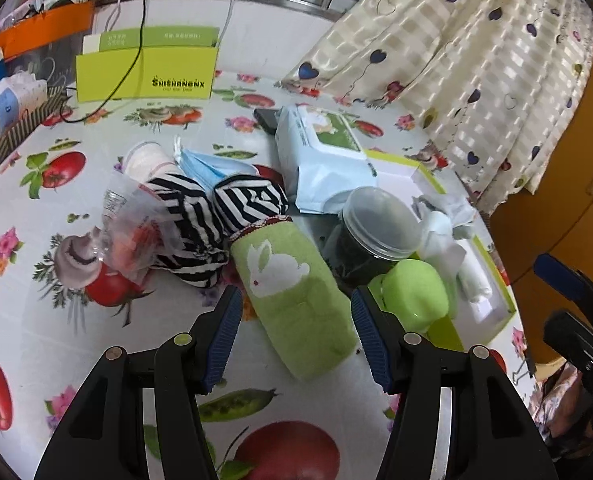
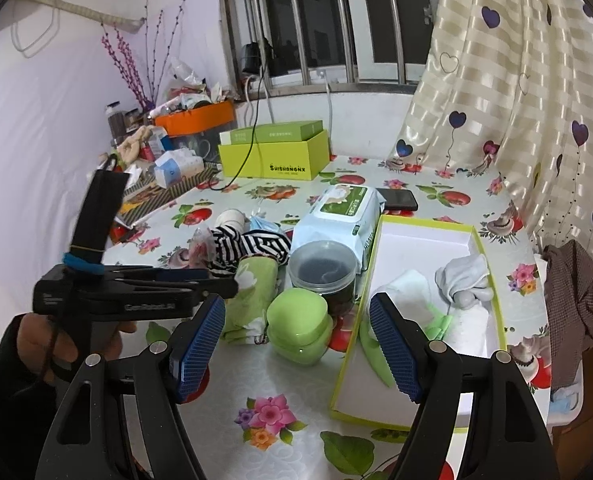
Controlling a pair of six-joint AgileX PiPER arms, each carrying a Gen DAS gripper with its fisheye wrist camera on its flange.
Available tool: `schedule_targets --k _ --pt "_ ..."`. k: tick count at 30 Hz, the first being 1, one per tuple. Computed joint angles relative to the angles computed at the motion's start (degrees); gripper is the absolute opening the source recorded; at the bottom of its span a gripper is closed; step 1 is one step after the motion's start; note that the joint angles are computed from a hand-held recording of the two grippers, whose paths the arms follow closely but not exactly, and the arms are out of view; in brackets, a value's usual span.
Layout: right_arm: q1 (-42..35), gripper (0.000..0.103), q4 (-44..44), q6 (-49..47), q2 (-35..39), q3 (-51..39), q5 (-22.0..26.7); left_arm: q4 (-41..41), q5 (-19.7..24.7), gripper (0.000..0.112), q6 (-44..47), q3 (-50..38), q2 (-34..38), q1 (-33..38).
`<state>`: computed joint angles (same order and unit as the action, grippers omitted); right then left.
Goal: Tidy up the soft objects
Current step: 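Move both open tools back from the tray to the pile, then grasp the green rabbit towel roll with the left tool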
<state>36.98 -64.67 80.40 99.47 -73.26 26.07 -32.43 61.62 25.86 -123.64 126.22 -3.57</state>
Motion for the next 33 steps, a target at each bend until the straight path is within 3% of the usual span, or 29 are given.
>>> schedule_targets --k 7,14,17,24,29,33 --pt "-2.0 0.075 0.9 -0.7 0.6 0.2 -2.0 5.6 2.7 0.057 -6.2 -9.0 6.0 -3.1" --pt "-3.3 0.075 2.7 -2.4 1.4 -0.2 -4.0 9.6 2.7 0.058 -8.6 -12.3 8.8 -5.0" --pt "-3.4 0.075 3.0 -2.8 1.6 -0.4 -4.3 11.6 2.1 0.062 -9.1 -12.2 9.4 -5.7" --pt "-3.2 0.075 4.3 -4.1 2.5 -1.7 -3.9 12.1 -3.9 0.063 -4.7 -5.3 6.4 -6.2" --pt "-3.2 0.075 3.3 -3.1 2.6 -1.6 -4.2 10.5 -4.7 0.043 -2.1 -2.2 4.5 -5.5" --pt "-2.8 0.075 4.0 -4.2 3.5 -3.3 -3.4 9.9 -7.5 0.037 0.5 3.7 0.9 -4.9"
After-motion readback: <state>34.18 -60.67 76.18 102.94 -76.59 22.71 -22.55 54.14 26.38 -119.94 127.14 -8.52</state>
